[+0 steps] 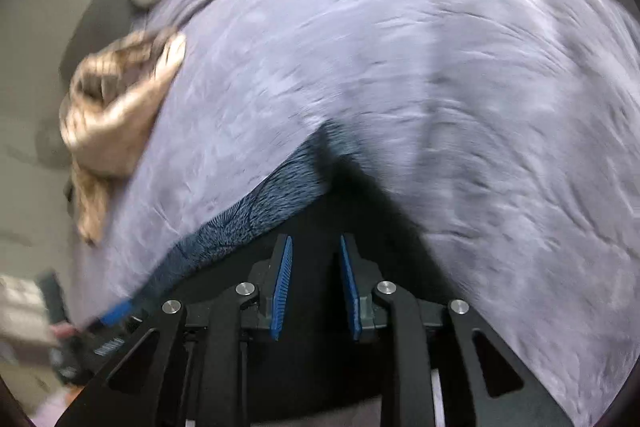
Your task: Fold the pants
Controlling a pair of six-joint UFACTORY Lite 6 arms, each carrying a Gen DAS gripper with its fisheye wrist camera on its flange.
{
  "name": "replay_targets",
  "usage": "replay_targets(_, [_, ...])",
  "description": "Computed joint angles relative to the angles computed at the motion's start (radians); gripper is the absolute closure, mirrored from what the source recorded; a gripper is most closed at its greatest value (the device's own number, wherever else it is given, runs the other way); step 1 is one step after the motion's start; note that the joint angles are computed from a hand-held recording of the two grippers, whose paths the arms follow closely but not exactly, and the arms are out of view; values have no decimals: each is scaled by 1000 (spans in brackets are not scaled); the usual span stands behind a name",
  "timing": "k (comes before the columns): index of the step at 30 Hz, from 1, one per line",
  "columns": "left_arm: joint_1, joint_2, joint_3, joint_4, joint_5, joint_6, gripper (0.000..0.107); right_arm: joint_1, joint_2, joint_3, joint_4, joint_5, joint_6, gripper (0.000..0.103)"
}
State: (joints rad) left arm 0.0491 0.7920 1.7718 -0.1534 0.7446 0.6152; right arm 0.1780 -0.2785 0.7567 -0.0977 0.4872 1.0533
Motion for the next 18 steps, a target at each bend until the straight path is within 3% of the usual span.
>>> replay_targets(4, [-4, -79, -40, -24, 59, 29, 10, -17, -281, -166, 181, 6, -64, 43])
replay_targets(8, [-18, -222, -185, -98, 96, 98, 10, 122, -508, -314, 136, 2, 165, 42])
replay_targets(13, [-79, -340, -356, -137, 77, 90, 10, 190, -580, -427, 77, -40, 369, 42])
replay_targets(18, [-135, -375, -521, -60, -19, 0, 7, 134, -592, -455, 174, -67, 260, 42])
